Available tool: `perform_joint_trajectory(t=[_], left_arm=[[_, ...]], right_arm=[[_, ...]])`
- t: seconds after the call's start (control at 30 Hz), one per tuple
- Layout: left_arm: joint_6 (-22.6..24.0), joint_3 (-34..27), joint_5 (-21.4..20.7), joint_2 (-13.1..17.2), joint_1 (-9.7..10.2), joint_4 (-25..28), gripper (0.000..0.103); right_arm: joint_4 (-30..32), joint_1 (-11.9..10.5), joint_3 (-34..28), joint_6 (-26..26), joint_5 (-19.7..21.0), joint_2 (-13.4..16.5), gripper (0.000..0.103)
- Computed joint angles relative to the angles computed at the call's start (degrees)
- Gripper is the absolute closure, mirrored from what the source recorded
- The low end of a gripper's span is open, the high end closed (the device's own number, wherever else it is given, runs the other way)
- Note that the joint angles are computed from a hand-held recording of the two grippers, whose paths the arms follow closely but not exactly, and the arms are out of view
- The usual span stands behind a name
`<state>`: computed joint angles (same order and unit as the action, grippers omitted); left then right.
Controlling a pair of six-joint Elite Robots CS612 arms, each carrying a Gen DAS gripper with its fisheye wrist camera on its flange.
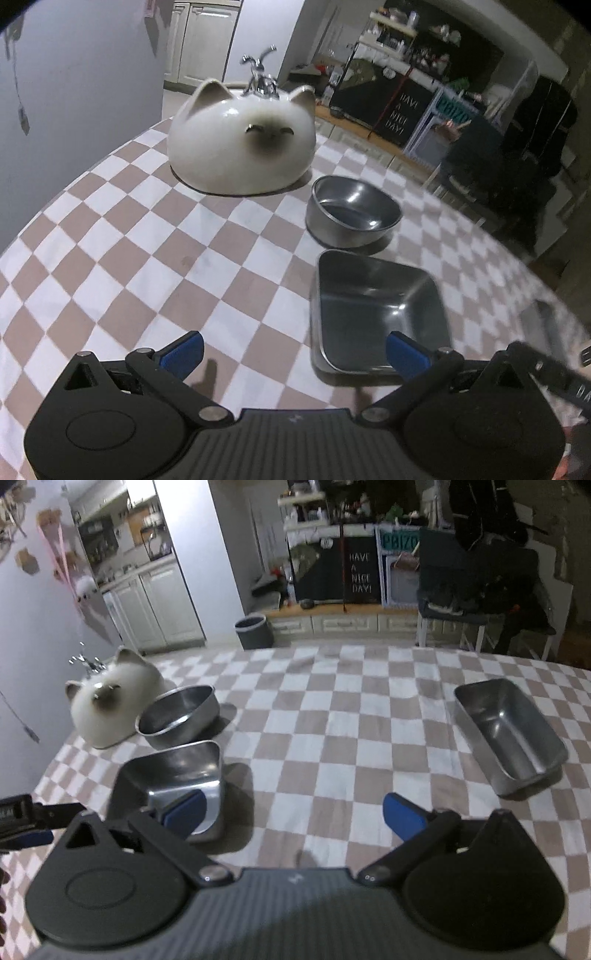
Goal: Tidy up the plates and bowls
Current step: 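Move the right tool to the square steel pan and close on its rim, then lift the steel pan with the right tool and carry it beside the stacked dishes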
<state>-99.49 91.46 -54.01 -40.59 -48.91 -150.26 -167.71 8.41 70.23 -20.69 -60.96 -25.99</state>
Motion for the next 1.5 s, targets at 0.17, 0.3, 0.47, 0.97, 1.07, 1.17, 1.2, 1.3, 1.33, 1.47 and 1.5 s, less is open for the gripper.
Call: perform_joint_trajectory(t=[0.17,0.3,0.47,0.97,1.07,1.17,1.2,1.3,1.33,1.47,1.5], left_arm=[[-2.3,-2.0,-2.8,0.4,1.52,5.6,0.005],[-2.9,-0.7,-5.5,1.0,2.56,-0.7,0.023],[-1.1,-0.6,-5.5,1.9,2.93,-5.8,0.05],[6.3,-1.6,-4.4,2.4,2.52,-9.4,0.088],[7.5,-1.5,-2.8,2.1,2.01,-10.0,0.088],[8.2,-1.2,-1.2,1.7,1.41,-11.7,0.088],[8.5,-1.2,-0.7,1.6,1.22,-12.3,0.088],[9.4,-1.7,0.5,1.6,0.64,-13.6,0.088],[9.7,-1.9,0.8,1.6,0.47,-14.1,0.088],[12.0,-3.0,1.7,1.8,-0.4,-16.7,0.088],[12.9,-3.5,1.8,2.0,-0.62,-17.5,0.088]], right_arm=[[5.4,0.8,-5.1,2.4,2.5,2.7,0.013],[9.6,1.4,-6.6,-4.1,5.1,3.2,0.026],[15.0,1.9,-8.6,-7.0,7.3,3.7,0.042],[17.0,2.6,-8.3,-7.4,6.8,3.8,0.092],[15.2,2.4,-7.3,-7.0,6.9,3.2,0.092],[14.5,1.9,-6.2,-6.3,7.5,2.5,0.092],[14.1,1.6,-5.7,-6.3,7.6,2.1,0.092],[12.9,1.0,-4.2,-5.9,7.6,1.2,0.092],[12.4,0.7,-3.5,-5.6,7.7,0.7,0.092],[9.3,-0.6,-0.3,-5.0,8.0,-1.3,0.092],[8.6,-1.1,0.5,-4.8,8.3,-1.8,0.092]])
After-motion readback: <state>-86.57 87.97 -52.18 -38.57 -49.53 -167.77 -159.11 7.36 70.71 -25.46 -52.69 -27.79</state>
